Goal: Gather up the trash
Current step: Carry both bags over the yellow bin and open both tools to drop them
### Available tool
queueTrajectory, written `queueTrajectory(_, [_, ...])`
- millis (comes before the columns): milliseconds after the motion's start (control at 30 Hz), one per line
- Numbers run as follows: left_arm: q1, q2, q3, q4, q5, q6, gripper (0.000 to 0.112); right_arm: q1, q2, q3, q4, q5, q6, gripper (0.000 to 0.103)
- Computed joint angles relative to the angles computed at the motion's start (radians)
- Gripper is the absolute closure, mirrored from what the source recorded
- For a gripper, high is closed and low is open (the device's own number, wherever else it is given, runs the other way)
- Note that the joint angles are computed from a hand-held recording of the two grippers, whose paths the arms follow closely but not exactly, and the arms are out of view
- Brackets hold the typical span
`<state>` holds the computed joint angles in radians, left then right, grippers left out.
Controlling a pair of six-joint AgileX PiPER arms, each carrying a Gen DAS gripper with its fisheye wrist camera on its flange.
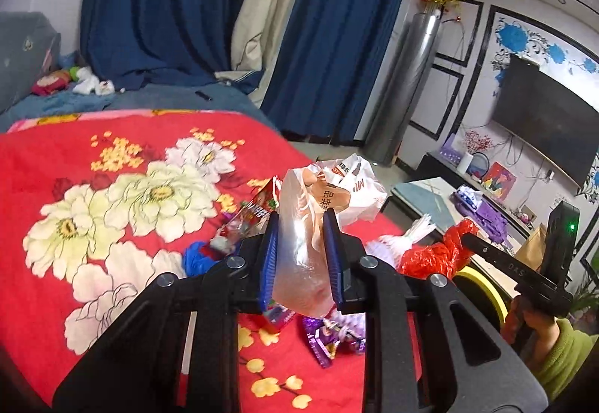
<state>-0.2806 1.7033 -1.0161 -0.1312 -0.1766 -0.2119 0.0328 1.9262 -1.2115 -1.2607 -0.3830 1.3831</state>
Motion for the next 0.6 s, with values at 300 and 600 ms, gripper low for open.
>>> queueTrajectory(300, [-0.071,0.016,-0.063,-0.044,0.025,0.076,0.095,-0.059,-0.074,0.052,0.060,-0.024,-0.078,0.095])
queueTrajectory(600, [-0.180,0.115,-0.179,-0.152,0.066,0.234,0.096,-0.169,-0.128,0.130,0.117,-0.044,-0.173,0.095])
